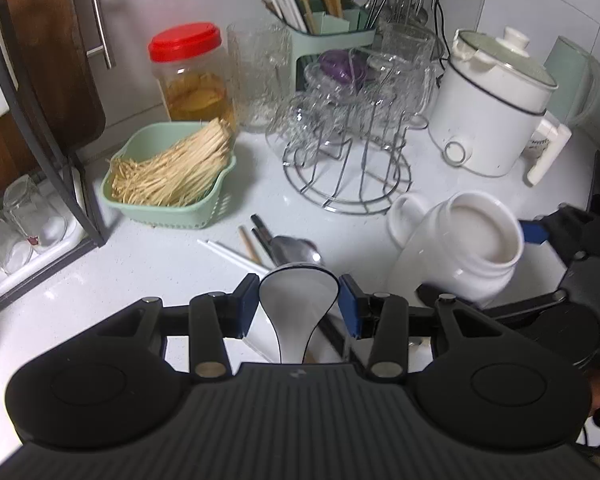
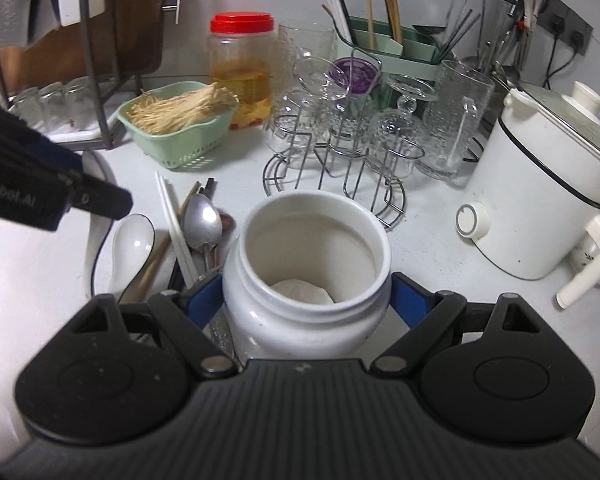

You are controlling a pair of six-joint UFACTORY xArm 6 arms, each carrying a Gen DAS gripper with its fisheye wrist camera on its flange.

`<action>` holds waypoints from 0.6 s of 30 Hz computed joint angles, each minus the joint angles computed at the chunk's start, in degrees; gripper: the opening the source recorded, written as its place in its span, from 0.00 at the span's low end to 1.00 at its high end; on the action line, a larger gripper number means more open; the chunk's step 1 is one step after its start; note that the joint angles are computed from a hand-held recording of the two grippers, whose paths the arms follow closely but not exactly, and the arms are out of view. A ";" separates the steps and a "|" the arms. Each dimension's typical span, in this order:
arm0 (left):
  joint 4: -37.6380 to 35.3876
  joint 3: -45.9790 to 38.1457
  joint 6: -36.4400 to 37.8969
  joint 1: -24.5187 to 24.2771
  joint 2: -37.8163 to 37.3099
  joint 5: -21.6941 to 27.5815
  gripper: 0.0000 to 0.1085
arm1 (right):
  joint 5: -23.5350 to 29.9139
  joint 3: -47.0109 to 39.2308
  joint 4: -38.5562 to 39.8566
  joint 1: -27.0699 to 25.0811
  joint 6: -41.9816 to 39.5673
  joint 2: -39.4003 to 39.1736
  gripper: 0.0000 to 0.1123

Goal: Organize utensils
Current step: 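Lift the white soup spoon with the left gripper and carry it over the jar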

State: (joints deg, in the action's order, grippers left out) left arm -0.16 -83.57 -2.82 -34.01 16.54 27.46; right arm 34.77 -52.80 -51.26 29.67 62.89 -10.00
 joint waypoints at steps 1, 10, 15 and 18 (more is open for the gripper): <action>0.51 -0.11 -0.53 -0.27 -0.15 -0.02 0.45 | -0.49 0.17 -0.13 -0.13 -0.21 -0.07 0.81; 3.27 -2.15 -4.26 -2.24 -0.22 -0.22 0.45 | -4.62 2.11 -1.96 -1.65 -0.92 -0.95 0.81; 3.68 -3.94 -4.80 -2.96 -0.62 0.10 0.45 | -5.75 2.67 -2.64 -2.11 -0.70 -1.17 0.81; 3.13 -5.67 -4.51 -3.30 -0.88 0.17 0.45 | -6.21 2.84 -2.76 -2.34 -0.64 -1.24 0.81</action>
State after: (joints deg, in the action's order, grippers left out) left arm 2.97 -89.24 -7.33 -37.32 15.66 27.63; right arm 28.56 -49.96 -54.01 27.33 62.25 -11.24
